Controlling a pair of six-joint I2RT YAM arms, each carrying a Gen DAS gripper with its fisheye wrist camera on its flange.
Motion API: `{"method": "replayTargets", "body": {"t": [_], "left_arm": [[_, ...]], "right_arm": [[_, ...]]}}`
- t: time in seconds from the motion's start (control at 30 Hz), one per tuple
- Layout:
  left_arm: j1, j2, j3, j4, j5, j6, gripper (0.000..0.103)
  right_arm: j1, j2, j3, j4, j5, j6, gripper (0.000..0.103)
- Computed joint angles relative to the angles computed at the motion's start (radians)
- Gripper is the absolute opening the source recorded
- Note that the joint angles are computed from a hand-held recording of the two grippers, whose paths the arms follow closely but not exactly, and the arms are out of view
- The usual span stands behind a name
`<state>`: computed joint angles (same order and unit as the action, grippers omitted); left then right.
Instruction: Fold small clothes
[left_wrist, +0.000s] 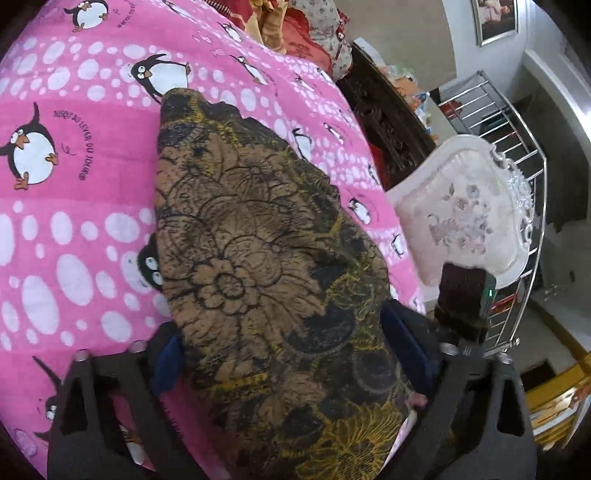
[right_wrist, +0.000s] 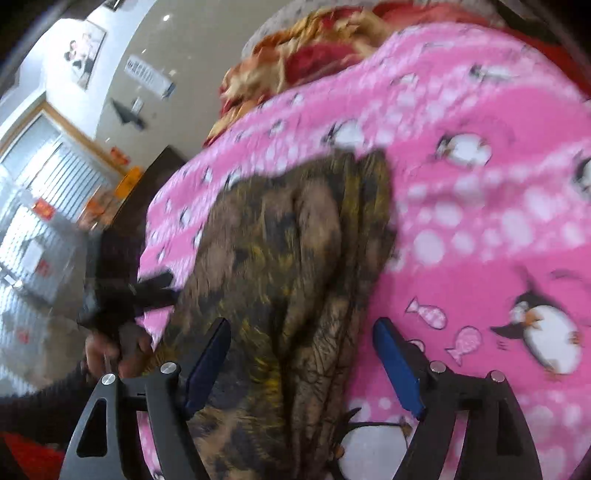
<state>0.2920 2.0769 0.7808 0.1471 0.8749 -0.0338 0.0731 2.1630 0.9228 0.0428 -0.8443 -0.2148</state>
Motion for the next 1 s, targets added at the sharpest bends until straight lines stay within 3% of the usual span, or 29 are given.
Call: {"method": "replayTargets", "body": {"t": [0.03,0.1,0.17,0.37,0.43,0.5,0.63,0.8,1.0], "left_arm": [[0.002,-0.002,0.001,-0.012,-0.011,0.011,0.083],[0.028,0.015,0.016,-0.035,-0.015,0.028,0.066],[0.035,0.031,0.019,-0.016,-0.015,0.011,0.058],[0.008,0.044,0.0,0.088,-0.055,-0.05,0.055],[-0.017,0.04,-0.014,0.136,-0.139,-0.088,0.028],[-0.015,0.038,-0.025,0.156,-0.172,-0.104,0.016],[-0.079,-0.11,-0.142,0.227,-0.319,-0.065,0.013],[0.015,-0.18,-0.154,0.203,-0.264,-0.029,0.013],[0.237,-0.231,-0.046,0.004,-0.197,0.185,0.013]], "right_arm": [[-0.009,0.039,0.04,-0.009,-0.048,0.007,0.079],[-0.019,0.126,0.136,-0.011,-0.133,0.064,0.078],[-0.006,0.18,0.209,-0.013,-0.148,0.099,0.074],[0.032,0.235,0.321,-0.06,-0.095,0.113,0.042],[0.03,0.24,0.315,-0.03,-0.091,0.137,0.038],[0.034,0.228,0.302,-0.021,-0.064,0.143,0.034],[0.066,0.144,0.256,-0.025,0.005,0.148,0.023],[0.108,0.067,0.223,0.0,0.005,0.191,0.021],[0.257,0.095,0.304,0.095,-0.009,0.304,0.021]]}}
